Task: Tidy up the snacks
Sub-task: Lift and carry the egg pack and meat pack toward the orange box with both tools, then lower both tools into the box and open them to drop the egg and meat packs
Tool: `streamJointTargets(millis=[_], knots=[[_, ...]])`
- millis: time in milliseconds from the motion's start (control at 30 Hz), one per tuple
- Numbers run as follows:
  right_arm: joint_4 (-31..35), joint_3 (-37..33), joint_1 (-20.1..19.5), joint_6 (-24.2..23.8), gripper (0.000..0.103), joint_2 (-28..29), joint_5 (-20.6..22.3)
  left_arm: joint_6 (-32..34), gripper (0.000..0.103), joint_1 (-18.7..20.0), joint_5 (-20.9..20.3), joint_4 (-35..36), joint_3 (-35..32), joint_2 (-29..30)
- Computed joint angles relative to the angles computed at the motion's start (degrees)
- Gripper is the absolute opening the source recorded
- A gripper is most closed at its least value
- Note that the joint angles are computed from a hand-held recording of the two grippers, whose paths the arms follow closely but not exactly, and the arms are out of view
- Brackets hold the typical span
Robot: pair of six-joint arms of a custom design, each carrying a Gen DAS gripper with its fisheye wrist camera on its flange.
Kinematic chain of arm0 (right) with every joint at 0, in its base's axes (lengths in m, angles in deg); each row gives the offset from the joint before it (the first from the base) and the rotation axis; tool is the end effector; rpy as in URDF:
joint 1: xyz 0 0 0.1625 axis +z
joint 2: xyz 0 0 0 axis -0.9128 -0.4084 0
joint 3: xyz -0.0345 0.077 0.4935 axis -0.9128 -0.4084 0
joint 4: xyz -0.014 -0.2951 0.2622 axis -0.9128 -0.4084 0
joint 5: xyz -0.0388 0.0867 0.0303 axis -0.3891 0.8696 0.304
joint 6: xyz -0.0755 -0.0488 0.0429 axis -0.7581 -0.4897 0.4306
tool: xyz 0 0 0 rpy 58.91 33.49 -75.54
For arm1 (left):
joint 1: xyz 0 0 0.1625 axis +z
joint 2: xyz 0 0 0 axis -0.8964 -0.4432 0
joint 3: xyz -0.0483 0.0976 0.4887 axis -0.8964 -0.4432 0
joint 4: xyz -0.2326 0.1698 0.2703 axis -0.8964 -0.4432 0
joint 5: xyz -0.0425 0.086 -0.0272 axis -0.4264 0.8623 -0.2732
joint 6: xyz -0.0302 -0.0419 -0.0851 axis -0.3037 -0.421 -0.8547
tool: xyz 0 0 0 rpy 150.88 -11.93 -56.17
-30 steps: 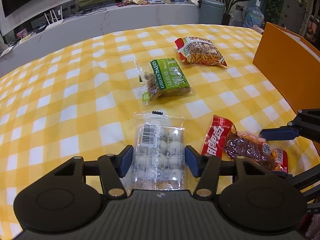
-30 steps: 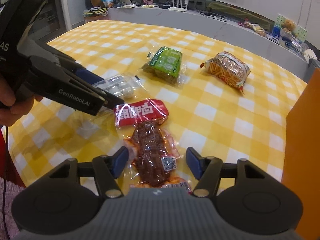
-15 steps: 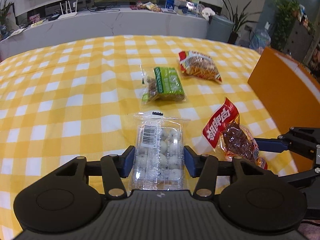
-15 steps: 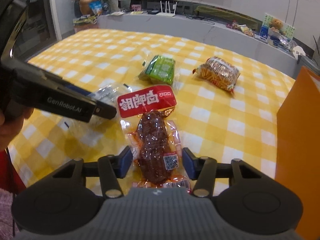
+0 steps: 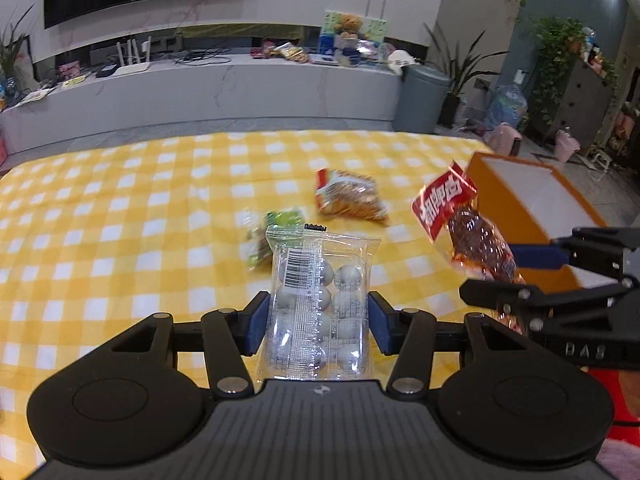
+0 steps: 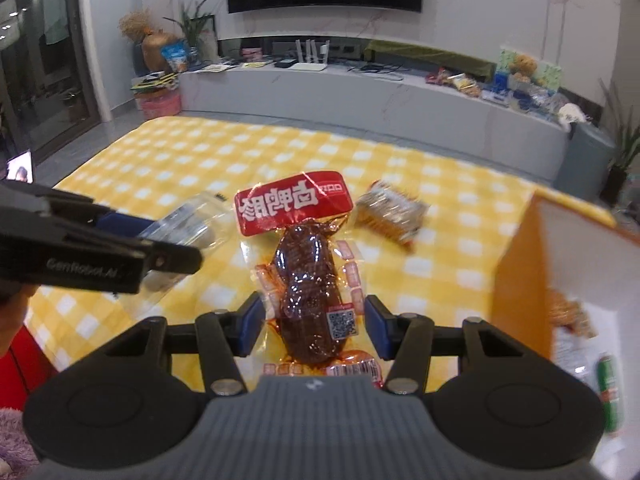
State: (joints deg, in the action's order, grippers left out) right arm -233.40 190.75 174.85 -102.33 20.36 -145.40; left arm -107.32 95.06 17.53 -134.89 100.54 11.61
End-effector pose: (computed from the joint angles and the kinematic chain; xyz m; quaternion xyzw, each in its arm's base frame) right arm 0.2350 -0.4201 0.2321 0.3032 -0.8629 0.3068 0.2633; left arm -0.2925 -0.4166 0.2228 0.2403 0.8912 -0.2965 0.2452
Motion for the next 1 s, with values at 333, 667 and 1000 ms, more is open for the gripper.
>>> streamJointTargets(millis=[333, 667, 1000], knots=[[10.94, -3.64, 0.60, -0.97, 0.053, -10.77, -6.13, 6.93, 0.059, -2.60, -6.12, -3.46, -7.38, 6.34], [23.12, -6.45, -5.91, -1.31, 0.053, -18.88, -10.68, 14.37, 0.059, -1.49, -15.74, -2.93, -18.14, 16.12], [23.84, -7.39, -12.49, -6.24, 0.053, -19.81, -11.51, 18.78, 0.059, 0.05, -19.21, 1.95, -27.25, 25.67]])
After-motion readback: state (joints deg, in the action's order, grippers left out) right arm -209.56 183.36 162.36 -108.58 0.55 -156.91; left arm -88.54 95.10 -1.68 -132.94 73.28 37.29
